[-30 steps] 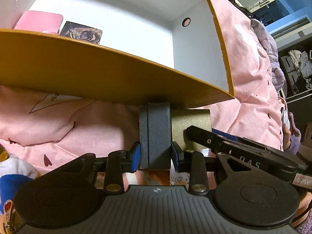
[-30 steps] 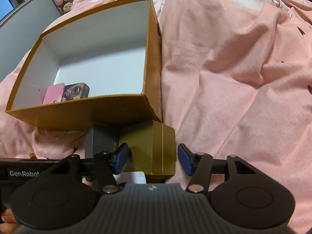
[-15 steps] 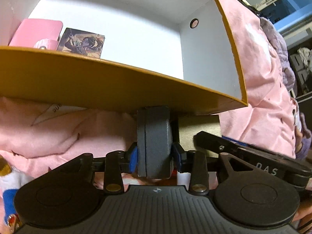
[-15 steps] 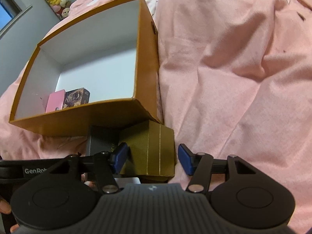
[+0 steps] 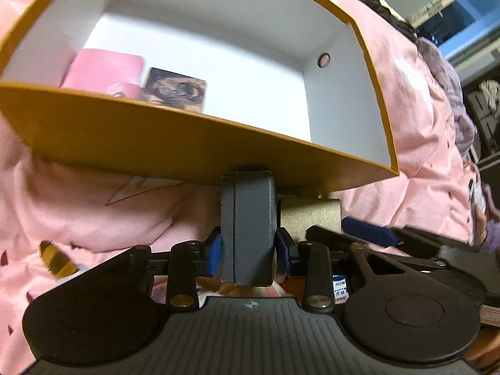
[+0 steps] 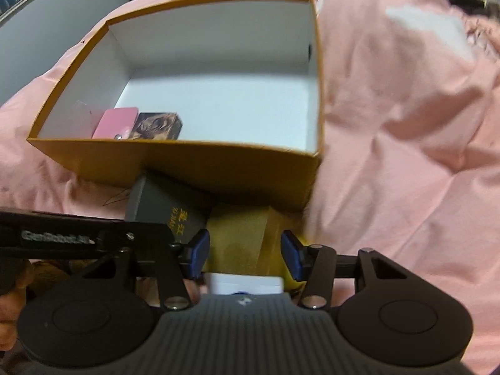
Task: Organize objects
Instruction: 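Lift the black box and gold box toward the cardboard box with both tools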
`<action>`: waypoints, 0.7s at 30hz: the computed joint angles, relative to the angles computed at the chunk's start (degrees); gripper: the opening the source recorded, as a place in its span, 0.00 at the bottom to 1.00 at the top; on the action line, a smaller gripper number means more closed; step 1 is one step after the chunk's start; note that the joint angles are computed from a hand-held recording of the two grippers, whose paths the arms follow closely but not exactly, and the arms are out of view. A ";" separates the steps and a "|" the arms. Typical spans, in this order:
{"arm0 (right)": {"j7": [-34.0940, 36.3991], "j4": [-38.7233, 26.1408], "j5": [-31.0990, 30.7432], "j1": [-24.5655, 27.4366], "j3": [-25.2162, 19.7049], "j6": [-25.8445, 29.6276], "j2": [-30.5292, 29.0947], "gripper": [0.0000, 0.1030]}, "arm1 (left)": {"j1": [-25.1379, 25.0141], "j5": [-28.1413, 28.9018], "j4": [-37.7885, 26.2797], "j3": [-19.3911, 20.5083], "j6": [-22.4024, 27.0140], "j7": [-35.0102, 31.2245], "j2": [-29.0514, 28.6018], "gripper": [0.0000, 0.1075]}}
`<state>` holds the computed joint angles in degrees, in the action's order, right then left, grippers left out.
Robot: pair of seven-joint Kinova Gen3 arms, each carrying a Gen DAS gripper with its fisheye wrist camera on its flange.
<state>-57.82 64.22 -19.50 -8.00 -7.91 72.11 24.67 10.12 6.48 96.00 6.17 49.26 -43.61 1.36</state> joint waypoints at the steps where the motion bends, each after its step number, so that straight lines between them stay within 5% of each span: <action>1: -1.19 -1.17 -0.34 -0.06 0.15 1.27 0.85 0.51 | -0.03 -0.36 0.24 -0.07 0.15 0.55 -0.47 0.38; 5: -5.96 -2.87 -0.37 -0.05 0.92 2.19 2.89 0.50 | 0.45 -4.90 -0.20 0.41 2.91 3.84 -1.63 0.38; 10: -11.74 -9.62 -4.23 2.59 0.07 9.79 8.66 0.52 | -0.29 -4.38 1.02 0.14 3.24 4.21 -2.85 0.38; 16: -9.68 -8.60 -4.28 2.26 -1.22 8.85 8.95 0.57 | -0.34 -5.13 1.19 0.59 3.95 4.99 -2.62 0.38; 18: -9.07 -8.35 -4.04 1.89 -1.35 8.82 8.47 0.48 | -0.05 -6.11 1.05 0.87 4.15 5.56 -2.71 0.38; 21: -7.55 -6.73 -2.40 0.65 -1.17 7.59 6.42 0.48 | 0.39 -8.10 0.94 1.30 4.84 7.36 -2.75 0.38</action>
